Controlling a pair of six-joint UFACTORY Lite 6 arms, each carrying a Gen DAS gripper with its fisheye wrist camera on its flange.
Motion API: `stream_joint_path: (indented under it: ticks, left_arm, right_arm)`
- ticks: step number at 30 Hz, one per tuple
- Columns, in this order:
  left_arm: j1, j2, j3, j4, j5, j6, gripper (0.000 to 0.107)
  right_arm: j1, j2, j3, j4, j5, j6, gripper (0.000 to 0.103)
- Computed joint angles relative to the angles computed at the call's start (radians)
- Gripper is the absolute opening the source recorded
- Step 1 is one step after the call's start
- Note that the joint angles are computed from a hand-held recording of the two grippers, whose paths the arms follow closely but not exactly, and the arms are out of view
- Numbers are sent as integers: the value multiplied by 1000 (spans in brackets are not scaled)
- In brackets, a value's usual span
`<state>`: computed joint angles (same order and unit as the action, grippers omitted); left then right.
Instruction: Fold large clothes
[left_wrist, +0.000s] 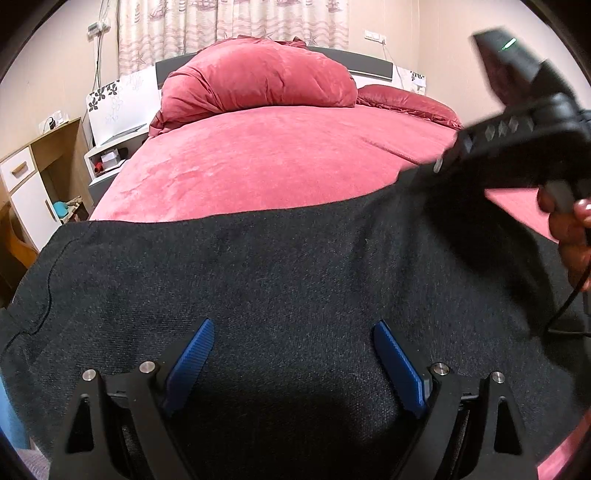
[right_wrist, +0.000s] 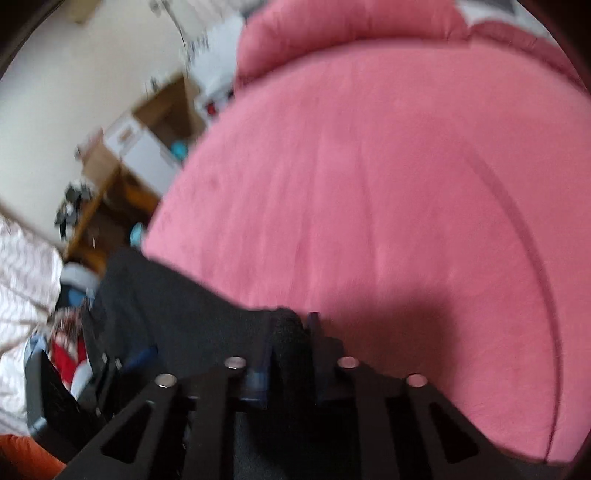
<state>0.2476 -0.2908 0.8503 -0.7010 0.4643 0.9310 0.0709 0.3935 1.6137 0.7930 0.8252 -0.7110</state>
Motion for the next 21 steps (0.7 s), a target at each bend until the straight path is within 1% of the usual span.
stream_joint_path:
  ticks: [1, 2, 4, 5, 6, 7, 8, 10, 11, 13, 14, 15, 17, 19, 21]
  left_arm:
    - [1, 1, 1, -2, 2, 0, 89]
    - [1, 1, -1, -2, 1, 0, 89]
    - [-1, -5, -7, 2, -2, -2, 89]
    - [-1, -6, -9, 3, -3, -2, 89]
    - [-3, -8, -11, 2, -5, -2, 89]
    - [-3, -9, -13, -1, -5, 0, 89]
    - [-1, -9, -13, -4, -4, 4, 89]
    - [-2, -12, -15, -6, -5, 5, 89]
    - [-2, -12, -16, -6, -6, 4, 89]
    - [-5, -15, -19, -4, -10, 1, 89]
    - [-7, -16, -20, -2, -12, -3, 89]
    - [-7, -17, -21, -3, -12, -3, 89]
    - [-10, -18, -22, -1, -14, -7, 89]
    - [-11, -19, -22, -1, -15, -7, 89]
    - [-12, -19, -22, -5, -16, -5, 89]
  right_arm:
    - [-3, -42, -43, 38, -40, -37, 9]
    - [-1, -74, -78, 65, -75, -68, 6]
    - [42, -103, -114, 32, -195, -67, 4]
    - [56, -87, -106, 4, -236, -46, 2]
    - [53, -44, -69, -25, -235, -7, 1]
    - [38, 6, -21, -40, -209, 27, 2]
    - [21, 51, 28, -36, -174, 44, 3]
    - [-28, 71, 50, 7, -141, 57, 22]
    - [-59, 54, 30, 79, -114, 18, 33]
    - [-150, 48, 32, 239, 37, -69, 36]
    - [-181, 56, 47, 262, 100, -85, 39]
    - [-210, 79, 83, 252, 175, -81, 41]
    - [-229, 174, 213, 176, 331, -25, 41]
    - [-209, 271, 339, 84, 435, 23, 42]
    - [-195, 348, 434, 41, 526, 44, 42]
